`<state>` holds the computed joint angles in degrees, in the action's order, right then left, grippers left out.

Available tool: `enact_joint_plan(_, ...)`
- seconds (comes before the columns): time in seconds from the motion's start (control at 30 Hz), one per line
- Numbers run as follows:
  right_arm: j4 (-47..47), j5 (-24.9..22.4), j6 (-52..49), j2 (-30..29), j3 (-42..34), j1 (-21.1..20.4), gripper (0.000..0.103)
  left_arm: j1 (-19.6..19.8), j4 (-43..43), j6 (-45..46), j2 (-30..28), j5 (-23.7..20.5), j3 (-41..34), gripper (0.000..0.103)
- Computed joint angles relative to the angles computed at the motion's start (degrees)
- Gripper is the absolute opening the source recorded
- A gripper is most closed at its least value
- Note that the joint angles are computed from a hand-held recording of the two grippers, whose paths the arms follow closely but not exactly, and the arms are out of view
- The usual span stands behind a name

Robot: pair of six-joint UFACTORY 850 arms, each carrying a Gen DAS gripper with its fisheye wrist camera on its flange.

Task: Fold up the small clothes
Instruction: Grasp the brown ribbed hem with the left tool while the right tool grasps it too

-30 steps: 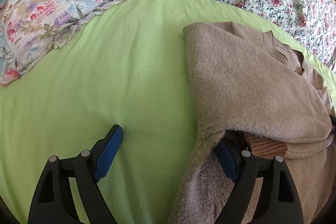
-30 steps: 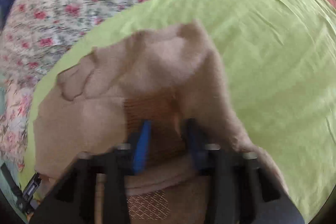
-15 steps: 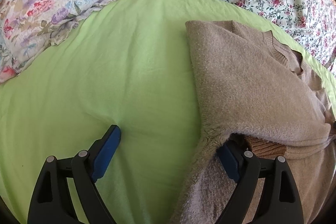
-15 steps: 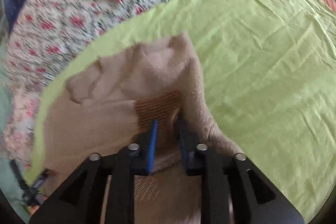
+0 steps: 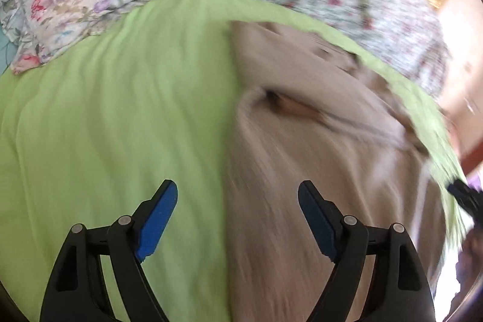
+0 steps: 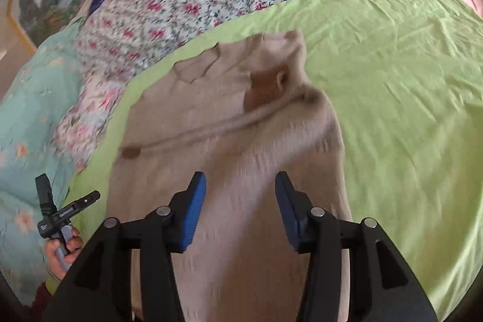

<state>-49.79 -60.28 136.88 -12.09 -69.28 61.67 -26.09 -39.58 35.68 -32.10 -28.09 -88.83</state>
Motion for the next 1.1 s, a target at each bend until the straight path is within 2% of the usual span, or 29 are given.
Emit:
enact_joint_plan(0.07,0.24,-0.51,0.57,0.08,0.12,1.75,0.05,0.46,-4.6,7.13,3.39,-1.3,5.02,0.083)
enact_joint_plan(0.13,1.15,-0.57,1.02,0.36,0.46,3.42,0.05,0.7,-5.49,10.38,6.45,-2.01,9.74,0.083)
enact_joint_plan(0.27,2.17,-0.73,1.99,1.44,1.52,7.03,0.05,1.43,-4.64,11.54,9.82,-3.45,15.65,0.083)
enact_joint_plan(0.4,4.08,0.09,3.75,2.78,3.36,10.58,0.05,2.33,-13.07,21.14,13.89,-6.55,22.63,0.084)
enact_joint_plan(0.47,4.03,2.43,5.68,3.89,5.1,12.07,0.05,2.94,-18.25,27.8,14.84,-11.73,24.83,0.085)
enact_joint_plan(0.53,4.94,5.61,6.31,4.61,6.47,13.16,0.05,2.91,-20.18,30.89,15.15,-14.98,26.1,0.085)
enact_joint_plan(0.67,6.46,9.81,2.47,3.93,6.75,14.12,0.05,3.56,-22.69,35.14,14.87,-18.51,27.05,0.085)
enact_joint_plan(0.8,-0.91,16.81,7.21,4.05,9.04,13.24,0.053,4.39,-25.05,37.49,13.21,-22.67,26.21,0.085)
enact_joint_plan(0.93,-6.24,19.56,10.4,3.33,9.74,12.32,0.053,4.81,-25.57,39.55,13.75,-23.55,27.26,0.081)
enact_joint_plan(0.97,-7.21,19.32,11.24,3.42,9.99,12.53,0.051,4.91,-25.4,39.35,13.68,-23.88,27.21,0.077)
enact_joint_plan(1.03,-6.06,18.39,10.15,3.43,9.73,12.79,0.039,5.21,-24.99,39.05,13.71,-24.1,27.29,0.069)
enact_joint_plan(1.1,-2.04,16.64,7.36,3.34,9.38,13.05,0.013,5.3,-24.66,39.19,13.97,-23.64,27.58,0.058)
